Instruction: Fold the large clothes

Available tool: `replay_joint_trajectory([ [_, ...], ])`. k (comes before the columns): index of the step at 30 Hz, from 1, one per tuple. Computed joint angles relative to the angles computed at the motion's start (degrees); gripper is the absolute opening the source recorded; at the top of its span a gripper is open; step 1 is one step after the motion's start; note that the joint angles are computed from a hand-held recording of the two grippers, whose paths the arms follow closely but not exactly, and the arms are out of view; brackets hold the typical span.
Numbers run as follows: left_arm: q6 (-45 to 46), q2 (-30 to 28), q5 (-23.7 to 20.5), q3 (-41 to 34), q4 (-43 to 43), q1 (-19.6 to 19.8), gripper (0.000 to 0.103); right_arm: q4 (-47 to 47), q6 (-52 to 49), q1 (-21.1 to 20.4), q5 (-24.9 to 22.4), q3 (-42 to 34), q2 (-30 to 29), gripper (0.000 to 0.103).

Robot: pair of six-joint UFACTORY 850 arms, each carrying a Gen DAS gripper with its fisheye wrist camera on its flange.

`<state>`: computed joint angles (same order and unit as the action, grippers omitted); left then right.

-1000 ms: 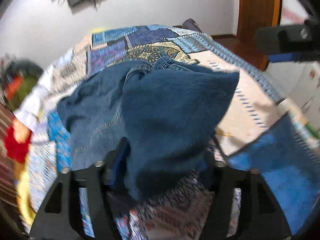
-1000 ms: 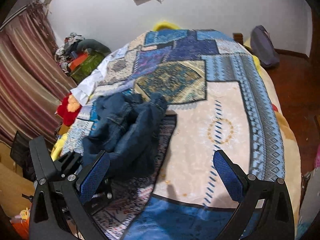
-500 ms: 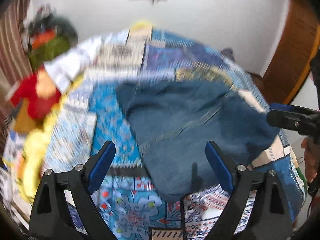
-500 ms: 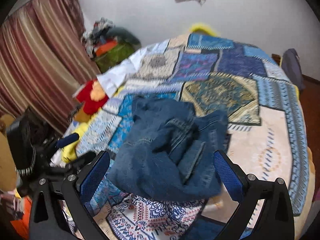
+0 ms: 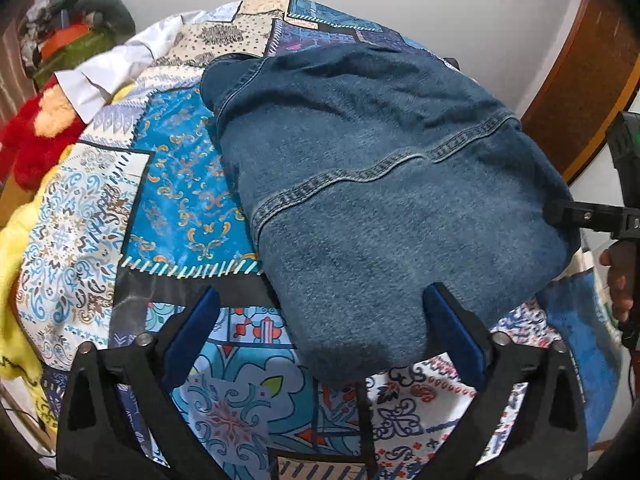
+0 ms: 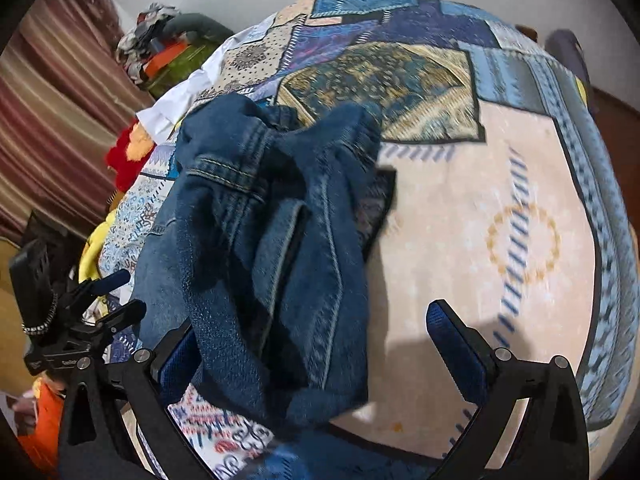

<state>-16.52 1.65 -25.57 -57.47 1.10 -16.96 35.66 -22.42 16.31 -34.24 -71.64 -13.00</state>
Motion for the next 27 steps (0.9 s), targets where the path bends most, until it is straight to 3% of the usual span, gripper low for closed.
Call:
replay_joint_trajectory([
  [3,2.6,-0.1,-0.7,-0.1,-3.0,0.7,0.103,0.5,-0.1,-0.5,1.1,1.8,1.4,0.103],
  [6,3.0,0.1,-1.8,-0.4,-2.5,0.7,0.103,-5.0,5.7,-0.6,1.6,1.9,2.3,0.103],
  [8,2.1,0.5,-2.7,-0.8,0.0,0.3,0.103,-8.5,9.3,-0.6,0.6,1.2,2.6,0.103],
  [11,-4.4,1.5,-3.6,-1.2,9.9,-0.8,0.103,-21.6,20.2,0.7,1.4,-0.2,3.6,0.103],
  [15,-9.8,1.9,-3.5,-2.6,17.0,0.5,0.103,-16.6,16.2,0.0,0.8,-3.8,3.4,0.103],
  [19,-12.8,-0.3,-3.5,-6.1,21.5,2.7,0.103,-10.5,11.6,1.1,-0.6,-10.8,-0.5,0.103],
  [24,-6.8,-5.9,-2.6,-12.2,16.4,5.6,0.103,-8.3,7.1,4.1,-4.3,-21.7,-8.7,0.103],
  [27,-1.7,-10.9,-2.5,-16.4,11.8,6.7,0.103,-14.1,8.1,5.9,-7.4,-29.3,-15.4,0.103],
])
